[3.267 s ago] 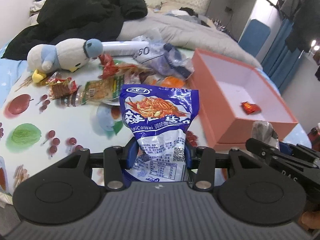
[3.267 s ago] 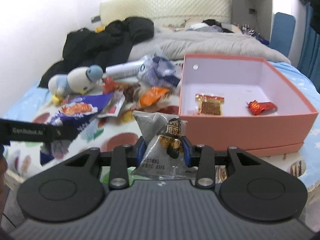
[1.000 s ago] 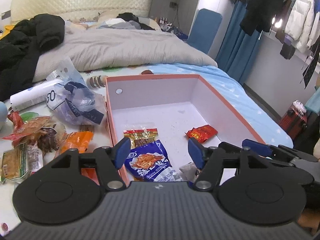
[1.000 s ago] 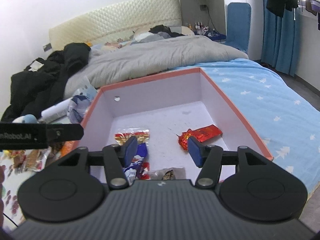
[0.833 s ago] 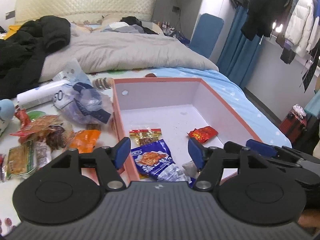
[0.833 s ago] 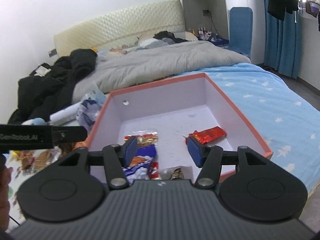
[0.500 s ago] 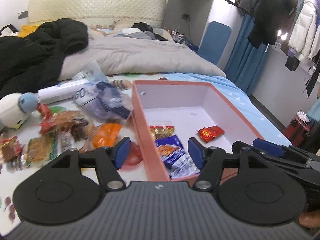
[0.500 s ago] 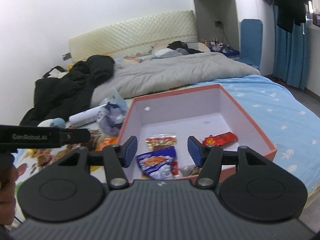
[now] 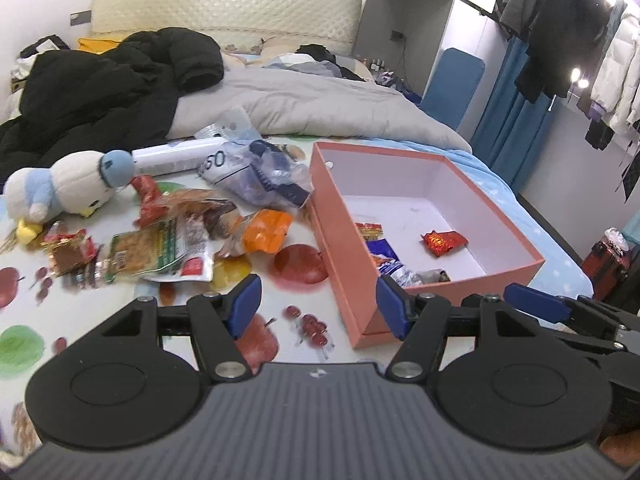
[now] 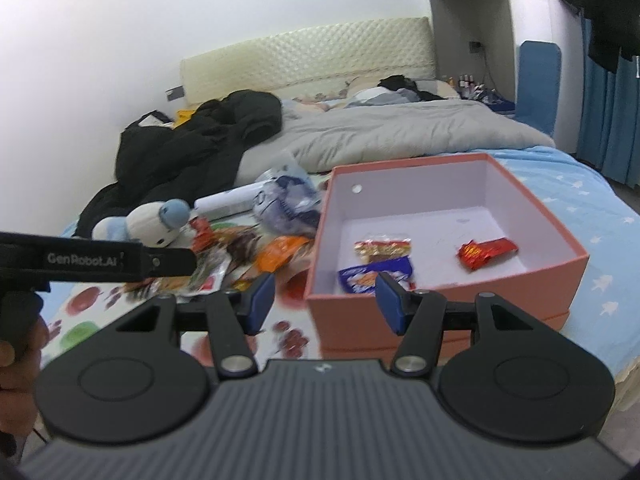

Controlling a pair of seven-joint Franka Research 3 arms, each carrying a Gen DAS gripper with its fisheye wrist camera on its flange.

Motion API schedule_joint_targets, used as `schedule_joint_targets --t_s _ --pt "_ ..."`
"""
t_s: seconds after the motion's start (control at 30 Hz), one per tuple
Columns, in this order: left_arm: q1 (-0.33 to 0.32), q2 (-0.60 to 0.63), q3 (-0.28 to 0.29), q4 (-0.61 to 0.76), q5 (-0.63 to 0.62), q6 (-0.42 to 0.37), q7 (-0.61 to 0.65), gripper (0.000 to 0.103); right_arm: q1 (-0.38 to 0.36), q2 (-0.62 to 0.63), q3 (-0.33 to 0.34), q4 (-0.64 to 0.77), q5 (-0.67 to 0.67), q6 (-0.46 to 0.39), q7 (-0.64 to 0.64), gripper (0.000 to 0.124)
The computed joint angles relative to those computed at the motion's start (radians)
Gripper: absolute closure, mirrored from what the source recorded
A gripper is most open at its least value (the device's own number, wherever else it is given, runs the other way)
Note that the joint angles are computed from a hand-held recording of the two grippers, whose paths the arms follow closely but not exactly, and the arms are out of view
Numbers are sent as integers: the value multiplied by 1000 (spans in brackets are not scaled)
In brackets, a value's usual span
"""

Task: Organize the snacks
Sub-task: 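Withdraw both tools from the pink box back toward the snack pile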

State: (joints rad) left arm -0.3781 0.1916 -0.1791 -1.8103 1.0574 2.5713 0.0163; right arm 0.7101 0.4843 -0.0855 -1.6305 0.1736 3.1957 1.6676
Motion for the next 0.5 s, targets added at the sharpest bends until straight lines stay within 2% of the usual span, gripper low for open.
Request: schedule_joint_targets --t_s 0.07,0.2,0.3,0.4,0.5 --pt "-4 -30 -2 -34 12 -12 -22 34 -12 -14 29 -23 -1 15 -18 66" --pt "1 -95 -25 -111 18 -34 -71 34 -1 -39 39 -60 7 27 -39 66" --pt "10 -133 -45 -161 14 -44 -112 34 -29 -62 90 -93 20 38 -64 66" --pt "19 -168 -66 -209 3 -53 -148 34 -10 -85 86 -131 31 55 -78 66" --pt "26 -194 -83 -248 -7 -64 -173 34 -17 -105 111 -162 34 58 -112 66"
